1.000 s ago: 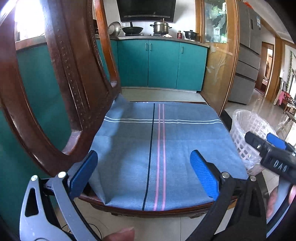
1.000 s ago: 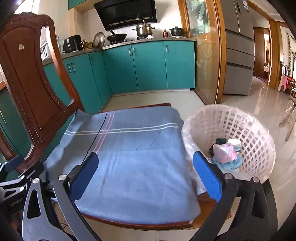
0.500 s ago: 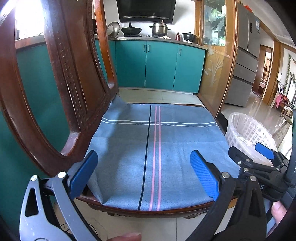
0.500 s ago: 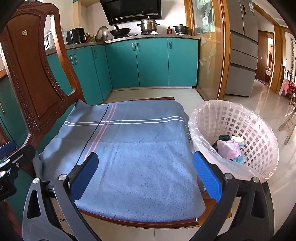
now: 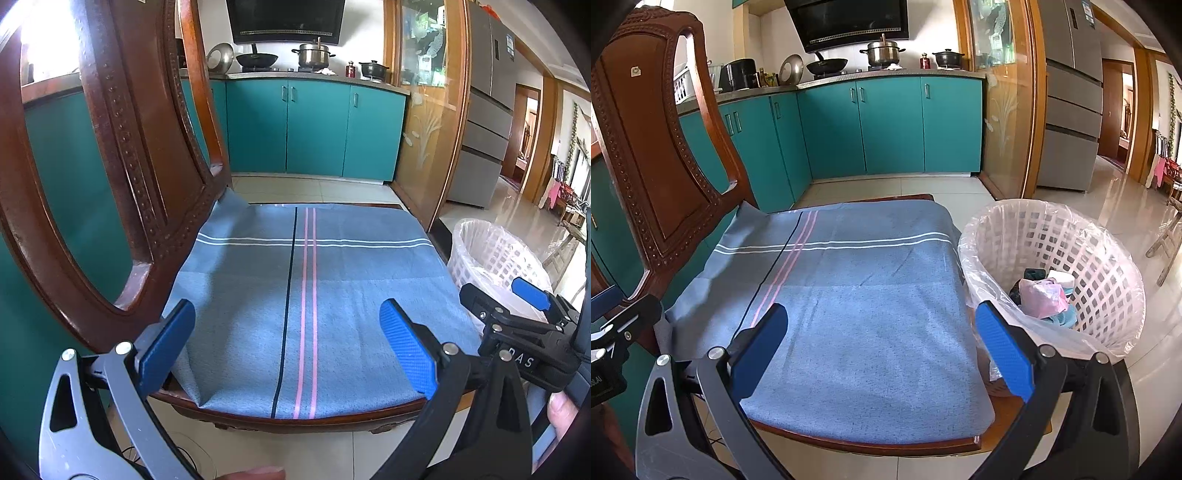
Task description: Collect trash
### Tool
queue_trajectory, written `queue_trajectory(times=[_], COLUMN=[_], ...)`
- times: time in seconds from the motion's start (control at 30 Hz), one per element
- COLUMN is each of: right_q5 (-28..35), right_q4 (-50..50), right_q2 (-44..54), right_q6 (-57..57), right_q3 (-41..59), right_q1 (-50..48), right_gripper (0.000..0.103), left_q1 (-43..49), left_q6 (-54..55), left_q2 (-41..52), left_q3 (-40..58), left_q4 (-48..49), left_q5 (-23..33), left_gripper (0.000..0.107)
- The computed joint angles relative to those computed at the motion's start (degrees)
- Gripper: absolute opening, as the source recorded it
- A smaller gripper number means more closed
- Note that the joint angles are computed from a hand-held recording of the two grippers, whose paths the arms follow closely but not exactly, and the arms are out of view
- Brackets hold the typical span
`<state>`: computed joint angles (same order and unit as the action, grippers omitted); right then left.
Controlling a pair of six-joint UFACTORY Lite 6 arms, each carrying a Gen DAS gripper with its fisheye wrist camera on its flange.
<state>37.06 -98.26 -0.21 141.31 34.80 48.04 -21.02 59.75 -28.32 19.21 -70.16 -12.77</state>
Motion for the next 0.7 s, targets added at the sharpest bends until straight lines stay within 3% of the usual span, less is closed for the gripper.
queue_trajectory(times=[0.7], right_q5=[0.02], right_q4=[0.1], right_q2=[-0.49], right_q6=[-0.52], right_q3=[-0.26], right_q1=[-0.11], right_gripper=[0.1], left_q1=[-1.07], left_q6=[1.35], left_q2=[0.48], left_q3=[0.0], left_q4=[-1.31], left_q5=[-0.27], left_gripper=[0.1])
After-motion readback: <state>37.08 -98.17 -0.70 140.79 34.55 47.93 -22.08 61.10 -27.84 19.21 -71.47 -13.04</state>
